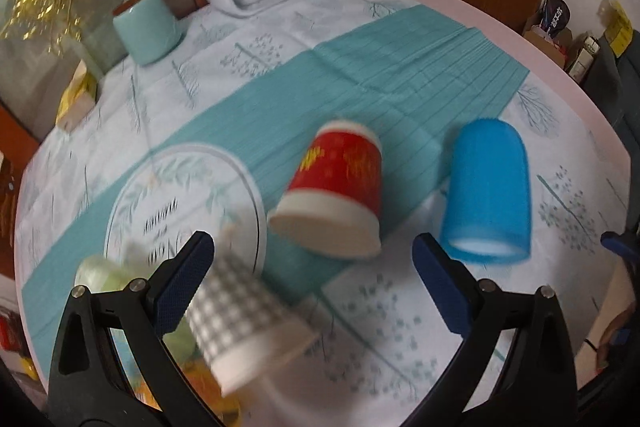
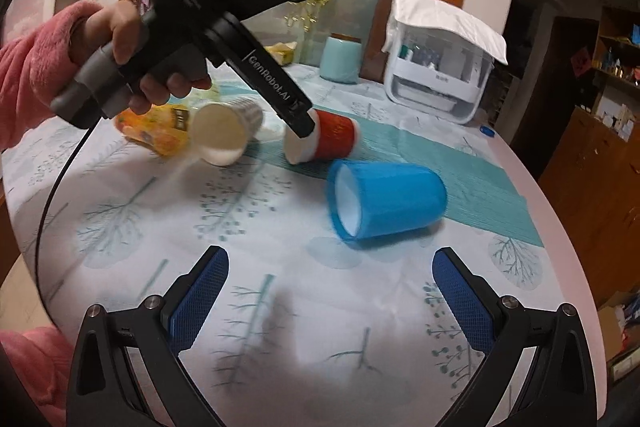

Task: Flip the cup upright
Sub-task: 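Move the left tool toward the red-and-white paper cup lying on its side, then close the left tool around the body of the red-and-white cup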

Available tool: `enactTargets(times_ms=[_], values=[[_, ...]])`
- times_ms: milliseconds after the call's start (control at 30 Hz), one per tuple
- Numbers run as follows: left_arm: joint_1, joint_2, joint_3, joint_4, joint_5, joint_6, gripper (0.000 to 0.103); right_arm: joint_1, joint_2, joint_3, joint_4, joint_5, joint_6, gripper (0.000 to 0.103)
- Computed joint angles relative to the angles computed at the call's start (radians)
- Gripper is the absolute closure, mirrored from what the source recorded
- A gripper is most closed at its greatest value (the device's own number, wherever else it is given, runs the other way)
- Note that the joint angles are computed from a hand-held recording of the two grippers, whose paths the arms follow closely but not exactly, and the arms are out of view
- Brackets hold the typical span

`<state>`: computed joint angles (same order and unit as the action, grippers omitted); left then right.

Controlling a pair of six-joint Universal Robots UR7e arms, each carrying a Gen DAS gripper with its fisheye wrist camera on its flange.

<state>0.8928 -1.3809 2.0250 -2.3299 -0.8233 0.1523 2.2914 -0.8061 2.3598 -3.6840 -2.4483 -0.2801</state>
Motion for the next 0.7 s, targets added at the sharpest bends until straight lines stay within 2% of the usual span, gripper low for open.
enactTargets(times_ms=[100, 267, 300, 367, 400, 700], values=[[0.019, 0.045, -0.018, -0.051, 0.009, 0.035, 0.004, -0.042, -0.025, 0.001, 0.036, 0.008, 0.041, 0.0], [0.044, 0.094, -0.039, -0.055, 0.039, 0.044, 0.005, -0.111, -0.065, 0.005, 0.068, 0.048, 0.11, 0.0], [0.05, 0.1, -0.045, -0.045, 0.033, 0.041, 0.008, -0.122, -0.071, 0.006, 0.073, 0.052, 0.121, 0.0], [0.059, 0.108, -0.052, -0.031, 0.023, 0.041, 0.023, -0.147, -0.087, 0.007, 0.091, 0.062, 0.152, 0.0], [0.061, 0.111, -0.051, -0.035, 0.023, 0.047, 0.033, -0.16, -0.095, 0.008, 0.1, 0.069, 0.168, 0.0], [0.007, 0.097, 0.052, -0.207, 0.114, 0.19, 0.034, -0.211, -0.137, 0.02, 0.181, 0.063, 0.305, 0.0]])
